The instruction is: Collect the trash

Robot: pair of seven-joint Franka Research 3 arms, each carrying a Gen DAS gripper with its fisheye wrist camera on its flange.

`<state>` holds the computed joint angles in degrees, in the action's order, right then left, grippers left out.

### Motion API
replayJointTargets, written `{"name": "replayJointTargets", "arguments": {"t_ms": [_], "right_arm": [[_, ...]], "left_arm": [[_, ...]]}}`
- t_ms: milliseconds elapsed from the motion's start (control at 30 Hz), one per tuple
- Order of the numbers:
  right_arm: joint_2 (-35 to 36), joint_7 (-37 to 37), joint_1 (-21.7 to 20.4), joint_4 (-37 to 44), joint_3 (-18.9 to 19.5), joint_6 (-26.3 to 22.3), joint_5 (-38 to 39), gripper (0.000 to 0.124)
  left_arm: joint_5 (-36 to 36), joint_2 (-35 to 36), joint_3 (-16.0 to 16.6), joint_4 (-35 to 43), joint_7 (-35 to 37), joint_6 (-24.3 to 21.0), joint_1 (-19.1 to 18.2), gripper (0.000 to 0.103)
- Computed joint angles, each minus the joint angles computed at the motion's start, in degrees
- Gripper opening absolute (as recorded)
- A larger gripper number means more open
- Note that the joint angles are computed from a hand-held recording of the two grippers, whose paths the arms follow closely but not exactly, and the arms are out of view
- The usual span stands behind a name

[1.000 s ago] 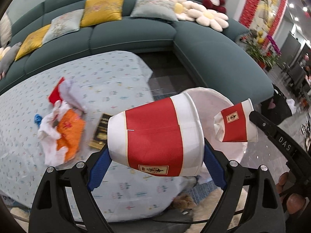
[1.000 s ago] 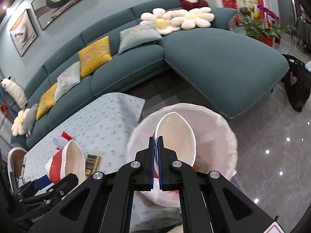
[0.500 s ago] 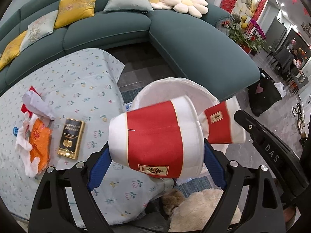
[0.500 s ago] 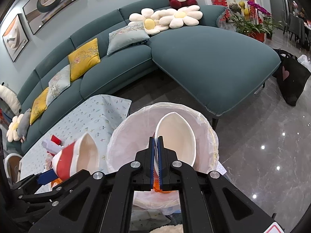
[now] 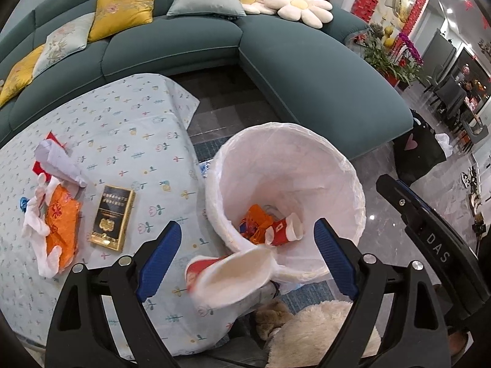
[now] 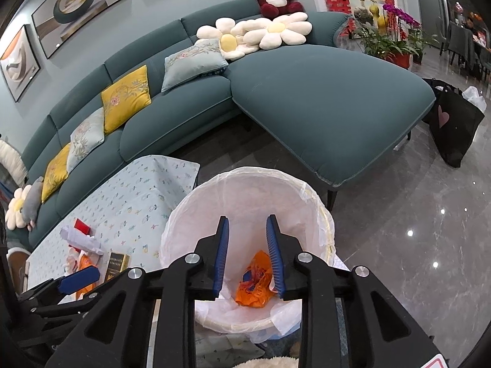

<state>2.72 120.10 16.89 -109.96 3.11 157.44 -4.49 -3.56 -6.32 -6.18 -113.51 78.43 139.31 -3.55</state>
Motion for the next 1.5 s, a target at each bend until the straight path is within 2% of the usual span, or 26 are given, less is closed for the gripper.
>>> {"name": "replayJointTargets", "arguments": {"t_ms": [200,400,667,1100,1300,1500], "right_arm": [[-0.1,-0.1,0.5,0.4,0.3,-0.1,-0.5,0.032],[-0.4,-0.7,0.9,0.2,0.6,-0.2,-0.5,0.032],[-0.2,-2.5,1.3,-0.4,1.1,-0.7,1.8,0.032],[0.1,-6.7,2.3,-1.8,1.8,-1.7,7.4,0.032],[-0.2,-7.0,2.9,-2.3,2.1,-2.3,7.4,0.032],[-0.4,-6.9,3.1,-2.4,2.1,-2.4,7.1,0.032]], "left_arm": [[0.5,-1.4,0.6,-1.1,-1.4,0.5,0.8,0.084],[1.7,-3.8,1.6,-3.8,-3.2,1.4,2.0,0.084],[1.8,-5.6,2.4,-8.7,-4.2,-0.7,2.7,0.084],[1.0,-11.1,3.8,-17.5,-2.8,-3.0,2.8,0.083],[-1.2,-14.6,4.7,-21.7,0.5,-4.3,1.4,0.083],[-0.6,-14.5,4.4,-23.1,0.6,-5.0,1.5,0.083]]}}
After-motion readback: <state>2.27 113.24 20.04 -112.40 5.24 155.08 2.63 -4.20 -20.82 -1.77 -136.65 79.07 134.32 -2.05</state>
